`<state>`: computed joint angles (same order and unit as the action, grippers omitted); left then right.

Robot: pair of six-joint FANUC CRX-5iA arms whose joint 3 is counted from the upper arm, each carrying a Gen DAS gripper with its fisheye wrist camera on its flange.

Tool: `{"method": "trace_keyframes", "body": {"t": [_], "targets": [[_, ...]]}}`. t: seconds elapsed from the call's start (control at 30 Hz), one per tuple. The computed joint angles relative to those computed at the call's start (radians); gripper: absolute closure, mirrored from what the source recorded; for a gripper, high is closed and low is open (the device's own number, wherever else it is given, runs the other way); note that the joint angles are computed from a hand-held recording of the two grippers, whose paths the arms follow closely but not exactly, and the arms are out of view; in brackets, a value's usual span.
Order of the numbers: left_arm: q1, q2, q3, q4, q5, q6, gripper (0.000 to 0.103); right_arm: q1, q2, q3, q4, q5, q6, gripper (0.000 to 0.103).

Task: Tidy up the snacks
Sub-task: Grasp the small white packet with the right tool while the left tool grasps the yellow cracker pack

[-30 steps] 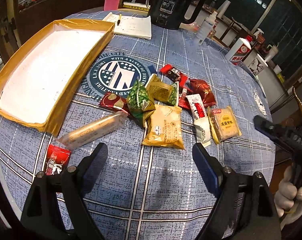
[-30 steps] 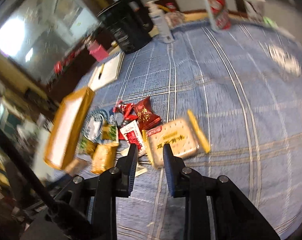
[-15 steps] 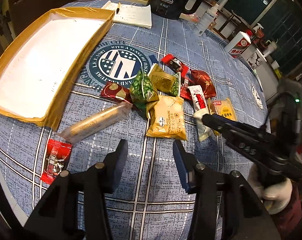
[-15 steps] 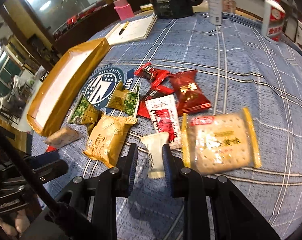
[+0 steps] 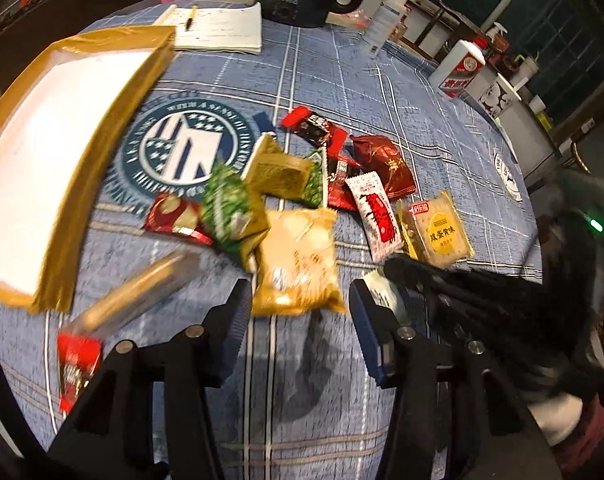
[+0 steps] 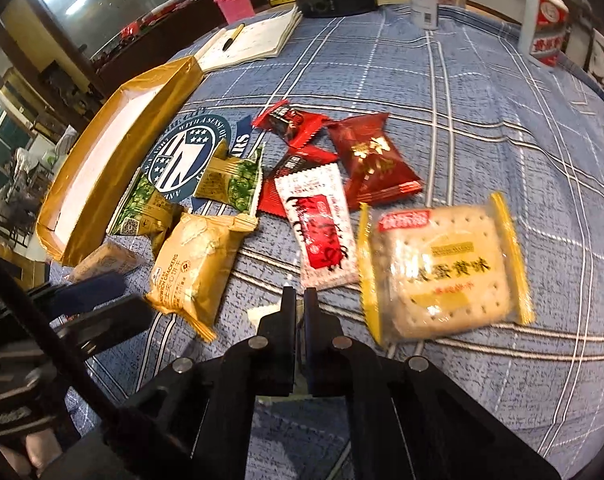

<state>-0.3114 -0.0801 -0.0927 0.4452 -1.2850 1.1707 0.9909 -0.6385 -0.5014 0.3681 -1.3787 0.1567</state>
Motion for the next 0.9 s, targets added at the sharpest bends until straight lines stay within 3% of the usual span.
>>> {"method": "trace_keyframes", "body": {"t": [0.3, 0.4, 0.6, 0.77, 0.9], "targets": [[-0.063, 0.064, 0.034, -0.074, 0.034, 0.044, 0.048, 0.081, -0.067, -0.036, 0.02, -0.025, -0.084, 0.101], [-0.07, 0.051, 0.017, -0.087, 0.068, 0.034, 0.054, 0.105, -0.084, -0.049, 0.037, -0.028, -0.115, 0.098], [-0.039, 0.021, -0.009, -0.054, 0.058, 0.031, 0.058, 0.128, -0.081, -0.048, 0.037, -0.033, -0.135, 0.096], [-0.003, -0.017, -0.033, -0.006, 0.046, 0.012, 0.058, 0.14, -0.042, -0.037, 0.047, -0.023, -0.149, 0.082], [0.041, -0.05, -0.049, 0.038, 0.026, -0.012, 0.058, 0.147, -0.037, -0.032, 0.056, -0.017, -0.194, 0.082]]}}
